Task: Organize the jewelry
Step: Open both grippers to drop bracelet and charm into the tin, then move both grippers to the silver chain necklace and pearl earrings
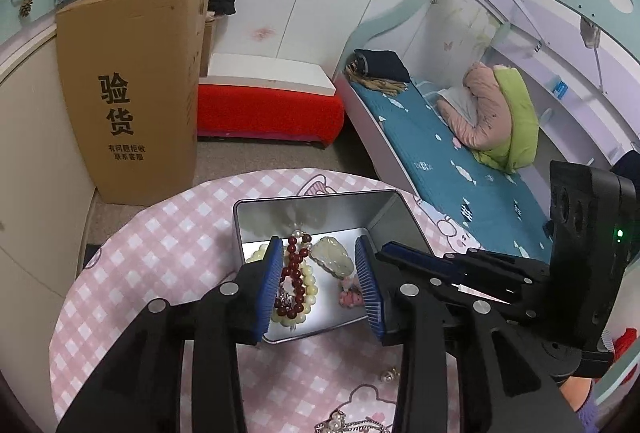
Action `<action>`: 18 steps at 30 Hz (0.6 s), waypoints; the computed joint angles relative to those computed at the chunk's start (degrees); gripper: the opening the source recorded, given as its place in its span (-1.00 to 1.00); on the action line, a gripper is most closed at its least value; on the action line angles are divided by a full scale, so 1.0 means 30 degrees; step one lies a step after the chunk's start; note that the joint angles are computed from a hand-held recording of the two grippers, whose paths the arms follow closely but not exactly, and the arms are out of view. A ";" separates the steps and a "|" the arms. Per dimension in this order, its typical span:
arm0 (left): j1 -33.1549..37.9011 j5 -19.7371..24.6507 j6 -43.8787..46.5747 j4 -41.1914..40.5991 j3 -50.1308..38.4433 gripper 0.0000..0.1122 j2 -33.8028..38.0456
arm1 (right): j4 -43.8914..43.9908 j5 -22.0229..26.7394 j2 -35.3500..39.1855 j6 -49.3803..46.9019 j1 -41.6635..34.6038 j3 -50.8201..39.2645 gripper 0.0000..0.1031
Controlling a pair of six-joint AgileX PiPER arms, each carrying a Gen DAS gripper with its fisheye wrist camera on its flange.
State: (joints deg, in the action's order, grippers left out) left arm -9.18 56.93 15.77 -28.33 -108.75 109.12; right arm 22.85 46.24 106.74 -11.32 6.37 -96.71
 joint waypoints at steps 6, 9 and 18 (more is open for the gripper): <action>0.0185 -0.0219 0.0198 -0.0285 0.0964 -0.37 -0.0817 | 0.0343 -0.0204 -0.0853 -0.0019 -0.0050 0.0876 -0.71; 0.0283 -0.0552 0.0282 -0.0347 0.1817 -0.22 -0.1562 | 0.0591 -0.0339 -0.1720 -0.0308 -0.0220 0.1663 -0.71; 0.0112 -0.2907 0.0624 0.0243 0.6932 -0.18 -0.5205 | 0.0163 -0.1086 -0.5767 -0.0372 -0.0518 0.5383 -0.50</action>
State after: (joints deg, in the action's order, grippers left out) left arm -8.84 48.21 17.65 -27.60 -87.95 93.50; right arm 23.33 42.99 89.44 -12.43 4.81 -80.56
